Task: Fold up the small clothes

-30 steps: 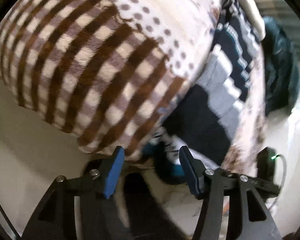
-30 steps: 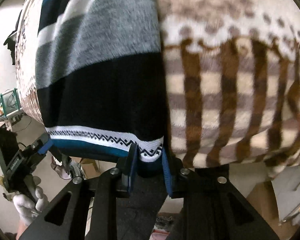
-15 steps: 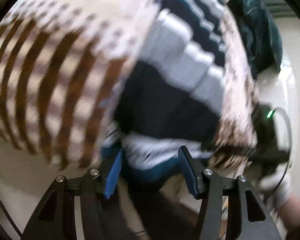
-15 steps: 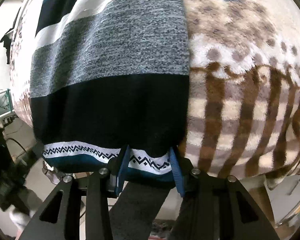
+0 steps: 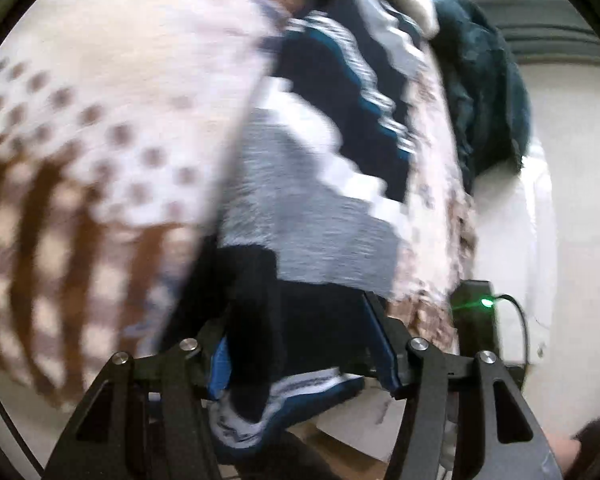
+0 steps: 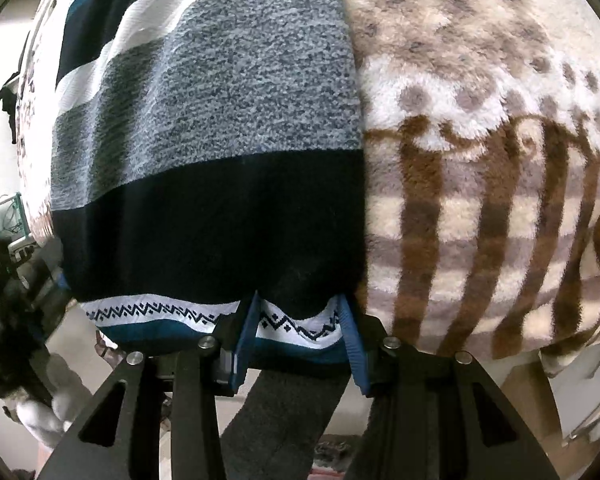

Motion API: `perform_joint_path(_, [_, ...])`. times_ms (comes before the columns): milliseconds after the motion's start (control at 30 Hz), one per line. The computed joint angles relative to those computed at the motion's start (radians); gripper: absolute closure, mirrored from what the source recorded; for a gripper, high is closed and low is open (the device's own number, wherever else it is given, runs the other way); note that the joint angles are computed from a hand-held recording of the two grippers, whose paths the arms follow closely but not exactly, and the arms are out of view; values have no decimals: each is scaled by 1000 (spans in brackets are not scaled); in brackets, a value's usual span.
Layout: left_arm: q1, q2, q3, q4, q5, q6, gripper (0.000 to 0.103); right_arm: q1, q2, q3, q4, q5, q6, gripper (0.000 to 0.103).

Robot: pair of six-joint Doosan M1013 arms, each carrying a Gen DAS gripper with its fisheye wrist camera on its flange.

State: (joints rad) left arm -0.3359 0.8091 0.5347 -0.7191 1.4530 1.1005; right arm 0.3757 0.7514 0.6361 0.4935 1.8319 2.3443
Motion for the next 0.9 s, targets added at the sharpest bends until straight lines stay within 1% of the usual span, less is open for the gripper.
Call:
perform_joint_path(67, [-2, 14, -30, -20, 32, 31, 50, -3, -7, 9, 5, -5, 3, 60])
perform_joint_path(100, [0, 11, -28, -43, 44, 42, 50, -4, -10, 23, 8, -15, 0, 60])
perform_joint_path(167, [11, -17, 26, -111, 67, 59, 50, -9, -18, 37, 16, -23, 1, 60])
perform_joint_path(200, [16, -27, 39, -113, 93, 69, 50, -11, -24, 48, 19, -26, -5, 60])
perform_joint_path(233, [12, -21, 15, -71, 152, 77, 50, -12, -23, 46, 22, -26, -1, 60])
perform_joint_path(267, [0, 2, -51, 23, 263, 98, 50, -12, -22, 45, 25, -27, 2, 60])
perform_joint_path(300, [-11, 17, -97, 112, 357, 135, 50, -13, -22, 45, 28, -27, 4, 61])
perform_joint_path(333, [-14, 15, -101, 167, 405, 163, 50, -14, -24, 50, 31, -31, 7, 60])
perform_joint_path(367, [-11, 5, -86, 189, 423, 164, 50, -15, -25, 54, 34, -34, 11, 60])
perform_joint_path(400, [1, -20, -40, 185, 388, 134, 50, -16, -27, 60, 36, -37, 8, 60])
perform_joint_path(467, [17, -37, -2, 157, 329, 78, 50, -16, -27, 58, 37, -36, 10, 60])
perform_joint_path(500, [23, -35, -2, 147, 300, 43, 49, -16, -29, 62, 35, -37, 6, 61])
perform_joint_path(567, [26, -25, -8, 138, 268, 25, 48, -16, -28, 61, 31, -34, -1, 60])
perform_joint_path(633, [14, -1, -37, 160, 274, 14, 49, -15, -32, 65, 27, -36, 2, 60])
perform_joint_path(667, [6, 16, -62, 180, 294, 5, 54, -16, -32, 66, 26, -35, 4, 60])
perform_joint_path(700, [-8, 22, -75, 235, 305, -1, 66, -15, -31, 61, 24, -31, 7, 60])
perform_joint_path(733, [-13, 15, -63, 261, 307, 0, 91, -14, -31, 59, 21, -31, 5, 60])
perform_joint_path(767, [-20, 3, -44, 282, 299, -13, 91, -10, -33, 55, 0, -26, 1, 64])
perform_joint_path(800, [-25, -8, -32, 304, 293, -28, 92, 2, -28, 29, -63, 0, -13, 82])
perform_joint_path(833, [-29, -11, -31, 320, 305, -40, 92, 13, -17, -6, -109, 35, -31, 90])
perform_joint_path(900, [-32, 9, -67, 319, 351, -62, 91, 29, -5, -43, -153, 79, -72, 95])
